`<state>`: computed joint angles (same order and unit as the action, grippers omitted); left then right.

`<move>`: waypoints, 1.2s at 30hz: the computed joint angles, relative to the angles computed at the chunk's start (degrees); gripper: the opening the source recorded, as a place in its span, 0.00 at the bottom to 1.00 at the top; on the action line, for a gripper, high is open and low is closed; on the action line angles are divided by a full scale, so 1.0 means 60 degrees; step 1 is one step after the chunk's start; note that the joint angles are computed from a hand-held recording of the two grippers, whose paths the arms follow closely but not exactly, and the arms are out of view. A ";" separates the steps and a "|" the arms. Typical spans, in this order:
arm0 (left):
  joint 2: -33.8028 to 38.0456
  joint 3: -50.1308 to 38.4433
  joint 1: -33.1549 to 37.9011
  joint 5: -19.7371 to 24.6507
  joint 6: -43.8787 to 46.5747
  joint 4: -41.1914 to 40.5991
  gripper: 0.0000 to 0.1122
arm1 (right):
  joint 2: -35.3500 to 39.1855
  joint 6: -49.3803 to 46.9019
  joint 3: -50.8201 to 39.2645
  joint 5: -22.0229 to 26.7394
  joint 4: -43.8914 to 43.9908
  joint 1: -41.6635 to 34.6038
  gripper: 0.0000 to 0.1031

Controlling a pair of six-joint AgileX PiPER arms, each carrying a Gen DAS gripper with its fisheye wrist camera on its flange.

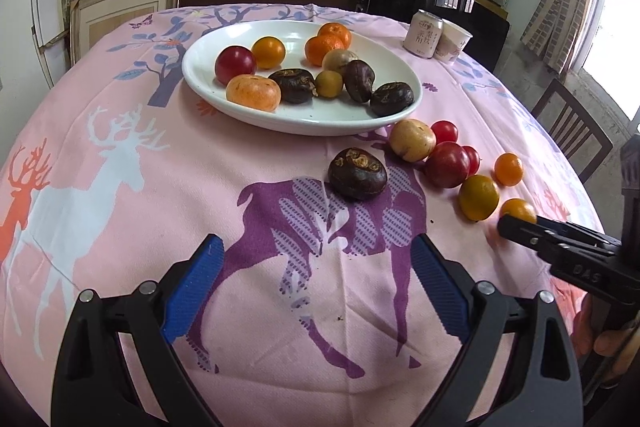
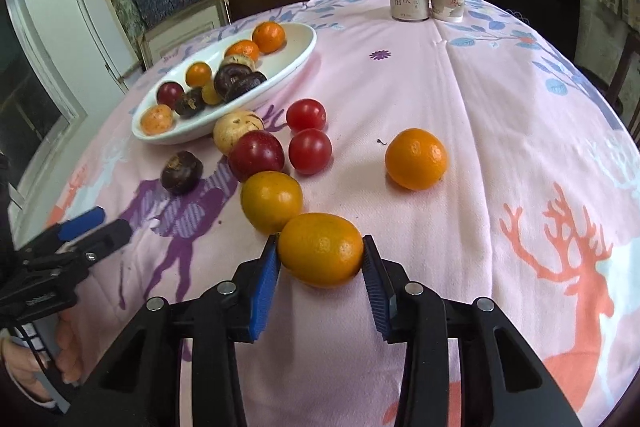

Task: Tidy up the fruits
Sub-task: 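Grasp an orange with the right tool while the left tool grasps a water chestnut, then carry the orange and water chestnut to the plate and open both tools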

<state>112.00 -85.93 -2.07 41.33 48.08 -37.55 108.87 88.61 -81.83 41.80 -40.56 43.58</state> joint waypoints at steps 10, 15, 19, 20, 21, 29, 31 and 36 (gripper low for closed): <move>0.0102 -0.0279 -0.0379 0.0084 -0.1077 0.0924 0.82 | -0.0290 0.0476 0.0598 -0.1022 -0.0385 0.0194 0.40; 0.0337 -0.0893 -0.0781 0.0335 -0.2205 0.1800 0.82 | -0.0448 0.0590 0.0765 -0.1215 -0.0634 0.0243 0.40; 0.0738 -0.1567 -0.1137 0.0471 -0.3008 0.2440 0.74 | -0.0510 0.0686 0.0892 -0.1376 -0.0697 0.0234 0.40; 0.0902 -0.1820 -0.1231 0.0597 -0.3198 0.2612 0.70 | -0.0527 0.0697 0.0910 -0.1377 -0.0740 0.0247 0.40; 0.1029 -0.1988 -0.1285 0.0673 -0.3330 0.2711 0.69 | -0.0529 0.0738 0.0889 -0.1316 -0.0837 0.0291 0.40; 0.1803 -0.3045 -0.1863 0.0700 -0.4260 0.3734 0.59 | -0.0473 0.0693 0.0817 -0.1215 -0.1007 0.0382 0.40; 0.1756 -0.2945 -0.1997 0.0408 -0.4423 0.4069 0.45 | -0.0478 0.0743 0.0838 -0.1219 -0.1040 0.0377 0.40; 0.1462 -0.2597 -0.1872 0.0445 -0.4054 0.3736 0.37 | -0.0428 0.0790 0.0747 -0.1035 -0.1113 0.0445 0.40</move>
<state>120.77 -101.51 -13.30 44.00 23.76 -15.13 106.31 93.35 -77.34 35.59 -47.23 46.25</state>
